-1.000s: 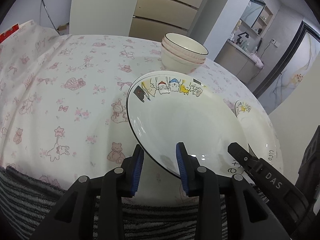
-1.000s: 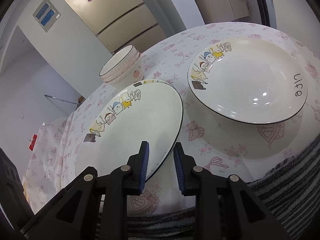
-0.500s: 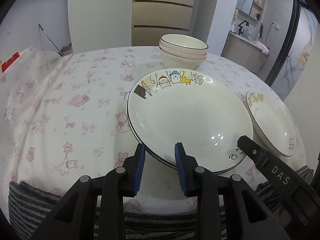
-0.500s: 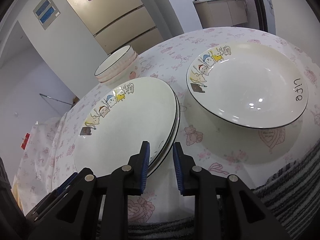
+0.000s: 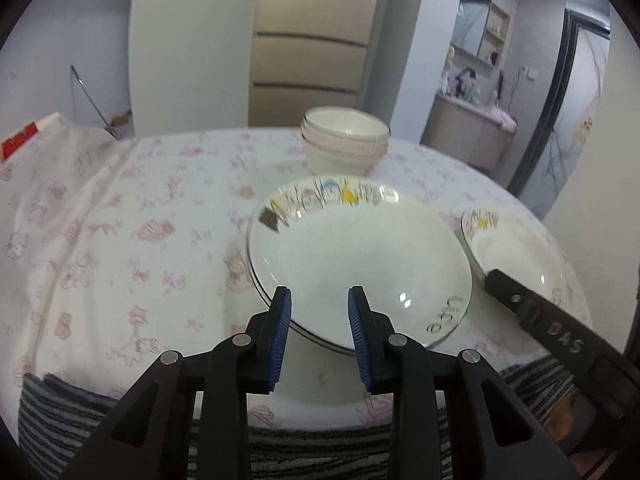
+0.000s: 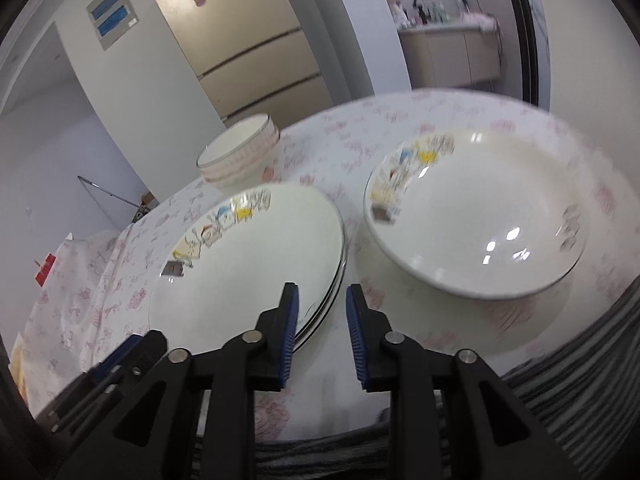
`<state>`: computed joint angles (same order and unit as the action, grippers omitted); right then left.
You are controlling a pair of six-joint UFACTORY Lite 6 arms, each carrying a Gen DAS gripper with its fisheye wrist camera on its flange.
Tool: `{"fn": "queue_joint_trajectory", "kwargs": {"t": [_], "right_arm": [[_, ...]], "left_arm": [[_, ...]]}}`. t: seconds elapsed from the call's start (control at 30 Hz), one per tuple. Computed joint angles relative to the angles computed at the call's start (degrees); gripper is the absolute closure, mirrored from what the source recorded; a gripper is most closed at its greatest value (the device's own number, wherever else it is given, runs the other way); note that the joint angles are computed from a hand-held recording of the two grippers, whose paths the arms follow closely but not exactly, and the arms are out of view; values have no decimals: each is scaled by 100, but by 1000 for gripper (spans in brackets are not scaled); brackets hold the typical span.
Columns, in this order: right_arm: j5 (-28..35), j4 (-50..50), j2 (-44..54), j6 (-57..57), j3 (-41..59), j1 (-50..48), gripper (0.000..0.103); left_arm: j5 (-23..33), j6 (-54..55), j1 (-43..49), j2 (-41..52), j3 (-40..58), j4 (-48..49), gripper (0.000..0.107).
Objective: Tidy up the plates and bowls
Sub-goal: 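Open both tools and raise them away from the plate stack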
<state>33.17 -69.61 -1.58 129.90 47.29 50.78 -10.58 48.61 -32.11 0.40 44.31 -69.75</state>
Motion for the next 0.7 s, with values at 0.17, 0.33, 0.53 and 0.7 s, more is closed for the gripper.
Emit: {"fn": "queue_joint_trajectory", "kwargs": {"t": [0.17,0.33,0.53,0.7], "right_arm": [[1626,152,-536,-413,-151,494,61],[2513,-56,-1291,-556,-555,788,46],[4123,-415,-1875,-569,-841,1326,0],[4434,-595,-2771,-1057,-1242,1339,0]], "left_arm": [[-1141,470,-629,-853,-442,-284,56],[-3013,462,-1782,-1462,-926,22,23],[-3567,747,-2690,-1703,-944,225,14],[-3700,627,-3059,-1810,-699,298,4]]}}
